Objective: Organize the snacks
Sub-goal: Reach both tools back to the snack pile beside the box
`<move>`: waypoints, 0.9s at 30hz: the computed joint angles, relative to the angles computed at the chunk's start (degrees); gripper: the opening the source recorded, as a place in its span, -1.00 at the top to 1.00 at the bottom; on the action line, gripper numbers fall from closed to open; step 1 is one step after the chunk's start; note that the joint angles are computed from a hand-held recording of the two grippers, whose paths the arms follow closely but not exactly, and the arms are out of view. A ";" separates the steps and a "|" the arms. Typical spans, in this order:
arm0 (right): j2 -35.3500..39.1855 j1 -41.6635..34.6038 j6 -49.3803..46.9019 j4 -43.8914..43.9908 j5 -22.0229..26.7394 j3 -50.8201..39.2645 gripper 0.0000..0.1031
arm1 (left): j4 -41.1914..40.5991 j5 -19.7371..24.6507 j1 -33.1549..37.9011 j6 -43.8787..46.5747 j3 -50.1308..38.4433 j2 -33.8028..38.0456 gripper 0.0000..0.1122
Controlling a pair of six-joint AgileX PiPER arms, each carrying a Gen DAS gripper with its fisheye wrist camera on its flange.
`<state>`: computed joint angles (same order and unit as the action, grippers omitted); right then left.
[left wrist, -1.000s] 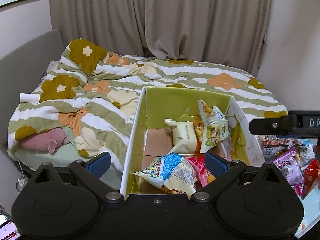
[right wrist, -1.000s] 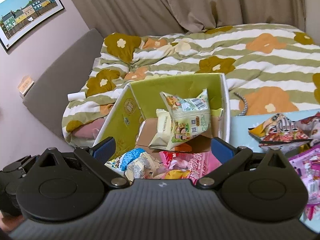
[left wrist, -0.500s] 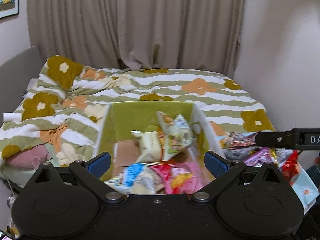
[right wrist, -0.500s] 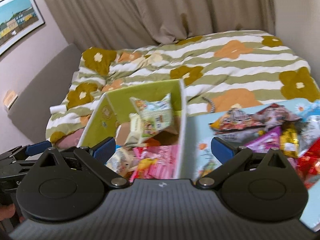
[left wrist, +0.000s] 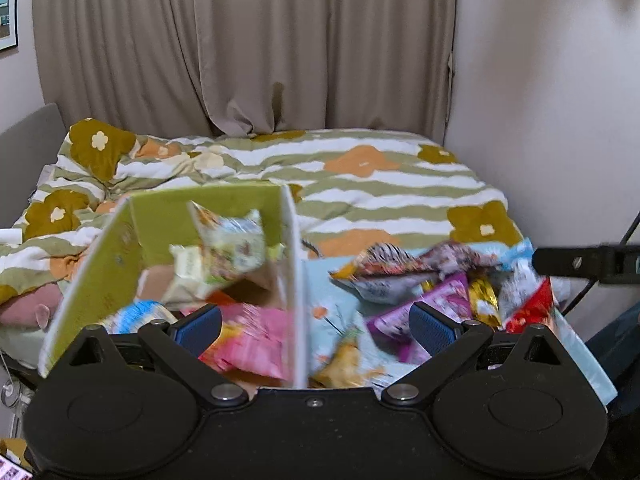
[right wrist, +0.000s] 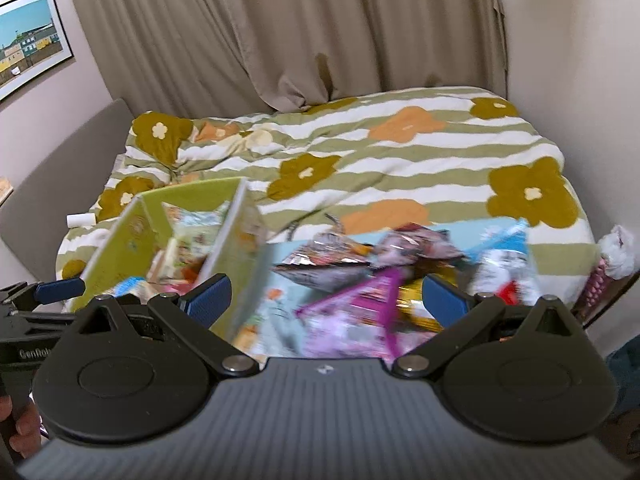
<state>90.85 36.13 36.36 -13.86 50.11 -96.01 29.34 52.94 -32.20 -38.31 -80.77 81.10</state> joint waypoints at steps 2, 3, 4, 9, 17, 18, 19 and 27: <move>-2.70 -4.11 -4.54 4.38 -3.00 5.17 -1.00 | 3.58 0.48 -3.40 -6.32 0.97 1.70 -0.81; -3.51 -6.18 -7.31 7.01 -4.09 7.03 -1.00 | 4.52 0.58 -4.56 -8.81 1.49 2.39 -0.81; -4.30 -8.19 -10.13 9.56 -5.18 9.03 -1.00 | 5.53 0.69 -5.85 -11.53 2.09 3.22 -0.81; -5.86 -16.39 -25.10 20.83 -8.98 16.74 -1.00 | 11.02 1.60 -11.06 -20.23 4.07 8.17 -0.81; -4.39 -22.84 -42.76 33.07 -14.34 25.23 -1.00 | 20.74 1.36 -13.73 -29.41 5.46 17.34 -0.81; -4.24 -22.98 -43.83 33.29 -15.04 26.00 -1.00 | 21.51 1.29 -13.65 -30.03 5.39 18.25 -0.81; -4.10 -23.01 -44.54 33.17 -15.64 26.56 -1.00 | 22.30 1.28 -13.60 -30.62 5.34 19.16 -0.81; -1.93 -22.88 -50.08 30.76 -19.49 28.93 -1.00 | 24.25 1.93 -12.94 -31.64 4.17 23.89 -0.78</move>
<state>88.92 13.24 -13.72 16.90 30.62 -67.08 53.59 54.87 -45.14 -69.95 -76.60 104.99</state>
